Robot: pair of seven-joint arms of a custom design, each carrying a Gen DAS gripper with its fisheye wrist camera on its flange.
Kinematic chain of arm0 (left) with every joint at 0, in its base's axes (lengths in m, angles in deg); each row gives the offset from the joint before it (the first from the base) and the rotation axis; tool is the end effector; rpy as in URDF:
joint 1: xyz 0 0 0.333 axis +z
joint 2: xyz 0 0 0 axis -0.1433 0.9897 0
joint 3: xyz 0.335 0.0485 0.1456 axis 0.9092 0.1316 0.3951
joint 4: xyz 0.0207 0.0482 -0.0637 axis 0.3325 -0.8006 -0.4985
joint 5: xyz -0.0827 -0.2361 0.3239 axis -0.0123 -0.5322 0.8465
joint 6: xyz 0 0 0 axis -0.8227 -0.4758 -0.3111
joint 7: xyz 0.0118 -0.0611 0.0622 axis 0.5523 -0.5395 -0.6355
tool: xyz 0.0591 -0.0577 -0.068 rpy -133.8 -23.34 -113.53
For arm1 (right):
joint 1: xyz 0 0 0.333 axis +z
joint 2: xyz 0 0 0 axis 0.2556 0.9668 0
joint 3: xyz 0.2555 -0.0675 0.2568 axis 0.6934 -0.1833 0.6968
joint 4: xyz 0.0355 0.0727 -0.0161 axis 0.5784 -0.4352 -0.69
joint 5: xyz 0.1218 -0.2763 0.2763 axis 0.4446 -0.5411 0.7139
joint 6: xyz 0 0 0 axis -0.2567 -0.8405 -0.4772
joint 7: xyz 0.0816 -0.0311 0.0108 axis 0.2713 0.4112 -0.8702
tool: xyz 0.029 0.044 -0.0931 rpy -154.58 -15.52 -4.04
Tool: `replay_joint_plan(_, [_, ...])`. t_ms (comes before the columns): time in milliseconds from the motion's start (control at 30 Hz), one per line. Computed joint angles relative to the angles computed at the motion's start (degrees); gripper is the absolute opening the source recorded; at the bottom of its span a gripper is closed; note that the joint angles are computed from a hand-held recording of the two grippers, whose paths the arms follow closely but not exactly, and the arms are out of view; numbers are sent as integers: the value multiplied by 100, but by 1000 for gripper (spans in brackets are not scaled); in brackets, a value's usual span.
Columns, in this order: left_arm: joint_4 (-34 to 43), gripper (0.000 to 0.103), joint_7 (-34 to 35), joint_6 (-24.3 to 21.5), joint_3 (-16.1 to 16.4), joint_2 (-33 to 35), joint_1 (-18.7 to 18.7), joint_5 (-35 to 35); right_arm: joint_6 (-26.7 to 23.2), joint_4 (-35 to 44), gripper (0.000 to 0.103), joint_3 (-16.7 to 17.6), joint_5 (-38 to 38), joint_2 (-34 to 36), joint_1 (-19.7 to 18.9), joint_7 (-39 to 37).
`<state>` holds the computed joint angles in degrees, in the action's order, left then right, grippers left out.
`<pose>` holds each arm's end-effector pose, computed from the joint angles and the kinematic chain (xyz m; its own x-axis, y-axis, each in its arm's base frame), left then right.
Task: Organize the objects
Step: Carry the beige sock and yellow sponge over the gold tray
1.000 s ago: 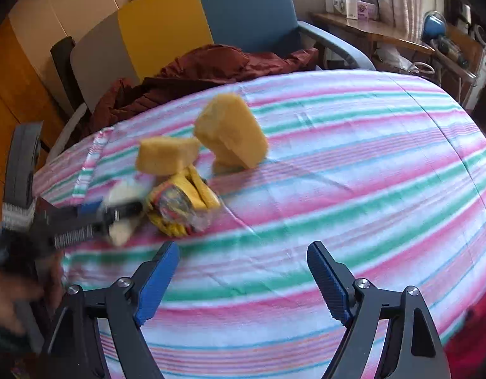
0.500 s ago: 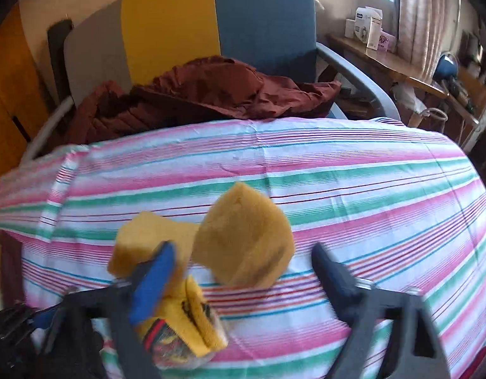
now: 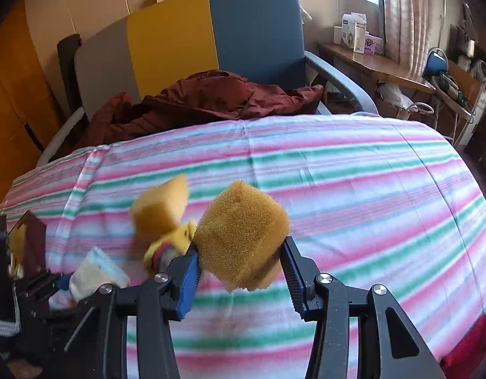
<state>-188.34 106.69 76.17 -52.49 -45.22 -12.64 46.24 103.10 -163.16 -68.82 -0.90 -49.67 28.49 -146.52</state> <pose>0.6219 -0.2445 0.3557 -0.7855 -0.6028 0.1397 -0.5895 0.6603 -0.4654 0.4753 0.1776 0.3961 -0.6088 -0.7877 -0.0942 -0.5923 0.5303 -0.6066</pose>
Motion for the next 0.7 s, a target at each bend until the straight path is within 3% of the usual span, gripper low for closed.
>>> replay_joint_plan(167, [-348,53,601,24,-159,-395,263,-627,27,-157,49,140,107,-80,144,222])
replay_joint_plan(333, [-762,53,1470,126,-96,-936,342,-1537,96,-167,49,219,162,-26,274,356])
replay_joint_plan(700, [-1364,53,3021,320,576,-1770,69,-3175,371,48,49,300,-192,188,601,805])
